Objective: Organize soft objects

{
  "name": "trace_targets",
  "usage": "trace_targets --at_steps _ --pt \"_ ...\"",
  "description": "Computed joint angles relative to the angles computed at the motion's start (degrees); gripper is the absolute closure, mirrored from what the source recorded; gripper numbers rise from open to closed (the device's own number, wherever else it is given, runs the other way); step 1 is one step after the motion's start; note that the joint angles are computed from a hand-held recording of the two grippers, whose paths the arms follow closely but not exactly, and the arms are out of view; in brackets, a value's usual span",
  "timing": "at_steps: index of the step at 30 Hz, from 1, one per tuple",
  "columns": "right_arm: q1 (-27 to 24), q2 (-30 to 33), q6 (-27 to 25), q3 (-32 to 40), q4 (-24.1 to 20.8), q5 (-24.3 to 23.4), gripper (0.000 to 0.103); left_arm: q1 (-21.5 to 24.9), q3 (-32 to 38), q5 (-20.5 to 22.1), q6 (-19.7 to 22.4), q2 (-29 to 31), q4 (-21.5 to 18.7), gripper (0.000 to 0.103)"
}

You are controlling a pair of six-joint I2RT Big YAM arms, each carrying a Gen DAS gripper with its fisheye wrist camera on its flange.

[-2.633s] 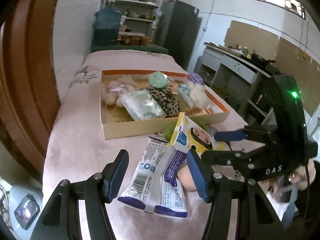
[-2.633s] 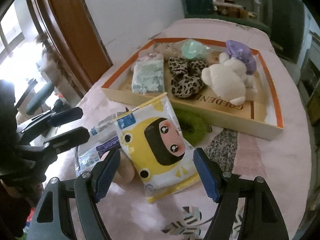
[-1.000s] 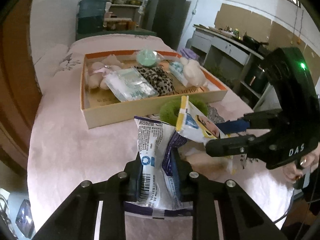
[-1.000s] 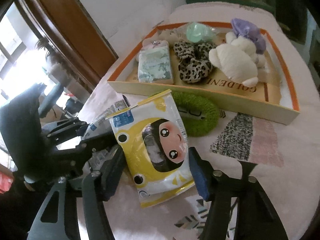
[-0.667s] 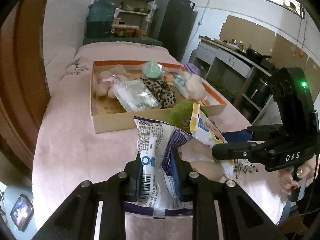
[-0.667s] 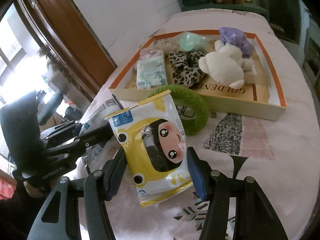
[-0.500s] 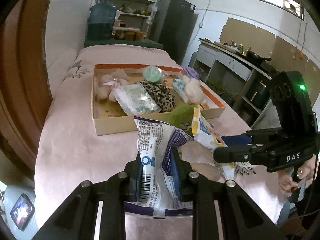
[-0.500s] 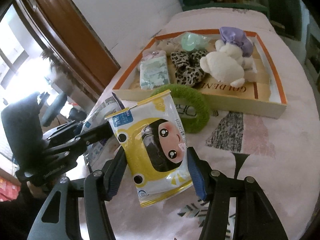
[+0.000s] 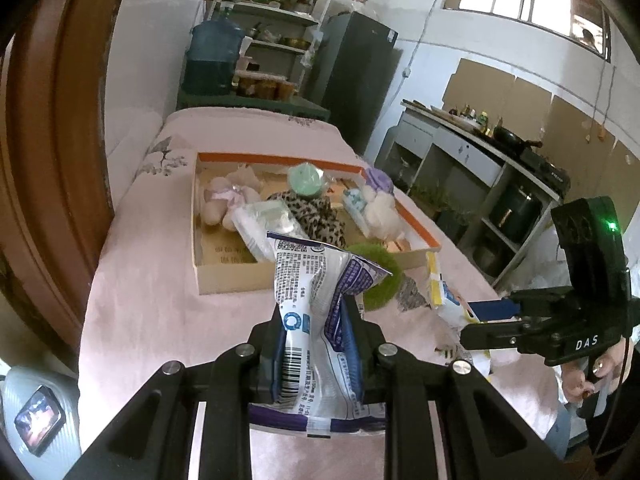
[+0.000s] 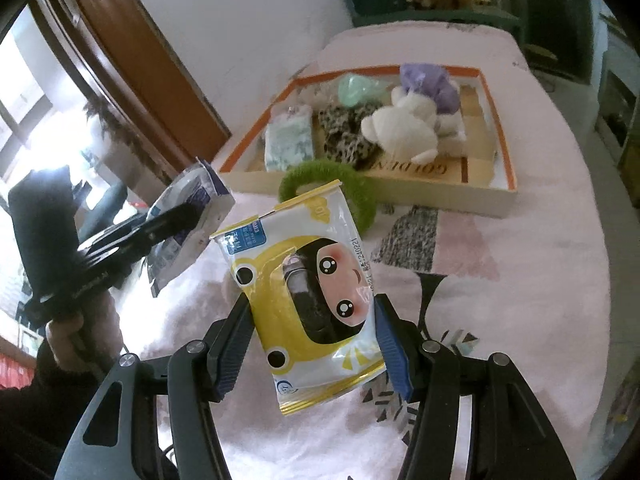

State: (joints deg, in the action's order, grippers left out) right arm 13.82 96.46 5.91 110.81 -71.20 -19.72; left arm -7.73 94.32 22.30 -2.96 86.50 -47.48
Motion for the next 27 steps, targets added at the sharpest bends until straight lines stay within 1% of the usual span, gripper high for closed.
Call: trace_targets --at_steps 6,11,16,21,27 --pt "0.02 -1.02 1.24 0.36 2.29 1.41 0.042 -0.45 1.75 -1.37 -2.59 -0.04 1.10 0.078" --pt "0.58 -0.24 1.84 3.37 3.44 3.62 0.042 -0.86 4.29 -2.45 -4.48 0.91 1.66 0.078" --pt "0.70 0.68 2.21 6.11 4.15 5.15 0.042 -1.44 7.01 -4.09 -5.21 2.25 1.80 0.078" --pt "0.50 3.05 2.20 10.59 3.49 5.98 0.042 -2.05 10.55 -5.01 -5.28 4.19 1.53 0.078" --pt "0.12 6.25 1.57 16.77 1.48 7.02 0.042 -2.63 15.58 -5.63 -5.45 7.24 0.65 0.078"
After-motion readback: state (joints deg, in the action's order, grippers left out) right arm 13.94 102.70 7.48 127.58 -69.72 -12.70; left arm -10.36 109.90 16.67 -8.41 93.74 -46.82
